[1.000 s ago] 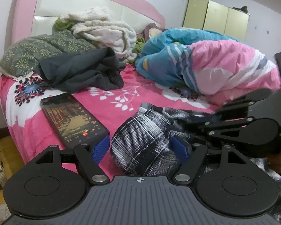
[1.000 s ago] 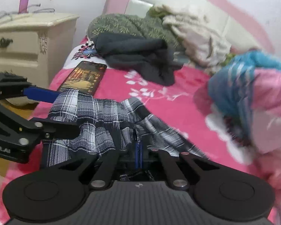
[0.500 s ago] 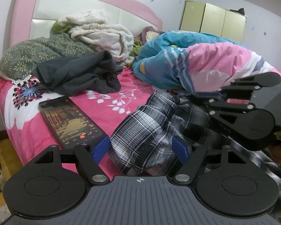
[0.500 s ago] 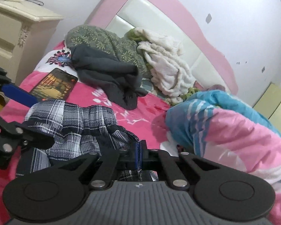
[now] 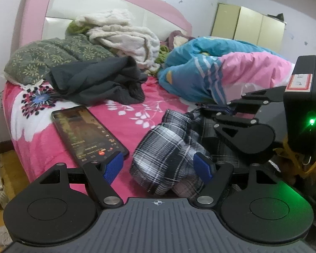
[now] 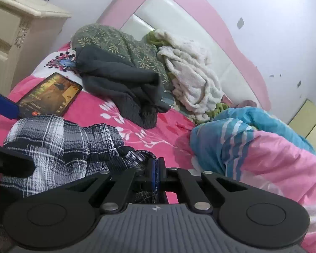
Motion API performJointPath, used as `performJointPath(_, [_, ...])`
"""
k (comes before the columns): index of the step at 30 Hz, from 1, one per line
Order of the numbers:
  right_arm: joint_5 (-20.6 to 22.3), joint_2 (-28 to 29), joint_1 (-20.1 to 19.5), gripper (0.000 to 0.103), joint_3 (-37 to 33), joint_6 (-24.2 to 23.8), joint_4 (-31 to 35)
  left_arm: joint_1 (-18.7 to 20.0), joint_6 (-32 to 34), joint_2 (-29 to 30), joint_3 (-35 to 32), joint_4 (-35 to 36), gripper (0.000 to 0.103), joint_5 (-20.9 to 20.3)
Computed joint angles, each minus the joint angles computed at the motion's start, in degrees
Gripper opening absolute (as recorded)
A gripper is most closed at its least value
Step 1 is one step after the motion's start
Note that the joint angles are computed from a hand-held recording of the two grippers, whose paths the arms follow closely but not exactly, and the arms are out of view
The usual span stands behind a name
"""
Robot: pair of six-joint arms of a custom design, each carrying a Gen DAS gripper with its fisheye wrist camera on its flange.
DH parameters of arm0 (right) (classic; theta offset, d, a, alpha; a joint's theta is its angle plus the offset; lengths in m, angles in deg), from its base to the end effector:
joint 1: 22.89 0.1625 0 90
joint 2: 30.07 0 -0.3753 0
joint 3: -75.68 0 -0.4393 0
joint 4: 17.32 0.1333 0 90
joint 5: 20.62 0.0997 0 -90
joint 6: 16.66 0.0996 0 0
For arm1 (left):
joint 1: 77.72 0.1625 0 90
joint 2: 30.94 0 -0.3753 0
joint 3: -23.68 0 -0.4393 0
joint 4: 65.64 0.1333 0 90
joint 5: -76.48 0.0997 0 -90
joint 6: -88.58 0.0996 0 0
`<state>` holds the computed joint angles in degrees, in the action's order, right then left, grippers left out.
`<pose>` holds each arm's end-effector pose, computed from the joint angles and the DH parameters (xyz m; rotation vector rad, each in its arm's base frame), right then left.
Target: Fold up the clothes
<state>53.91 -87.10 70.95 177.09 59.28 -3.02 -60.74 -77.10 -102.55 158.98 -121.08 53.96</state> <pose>0.1919 -0.4711 0.0363 2.3138 -1.5530 0.7909 -0.1839 -0.2917 0.0316 -0.2659 1.7435 -1.6036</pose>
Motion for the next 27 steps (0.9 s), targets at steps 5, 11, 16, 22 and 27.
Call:
performJointPath(5, [-0.3,0.8,0.2,0.000,-0.8,1.5,0.0,0.7,-2.7,1.7,-1.7,3.3,0.069,-1.4])
performJointPath(11, [2.0,3.5,0.7,0.000,-2.4,3.1,0.1,1.7,-0.6,2.3,-2.6,2.7,0.069,-2.7])
performJointPath(16, [9.1,7.1,2.6,0.009,-7.7,8.1,5.7,2.2,0.6,2.8,-3.2,2.3,0.069,-3.3])
performJointPath(22, [6.0,3.3,2.4,0.060,-12.6,19.8,16.7,1.8,-3.1,4.7,-4.5,6.0,0.069,-3.8])
performJointPath(27, [2.2,-5.5,-1.1,0.064,-14.1,30.6,23.3,0.2,-10.9,8.7,-7.5,14.7,0.065,-5.9])
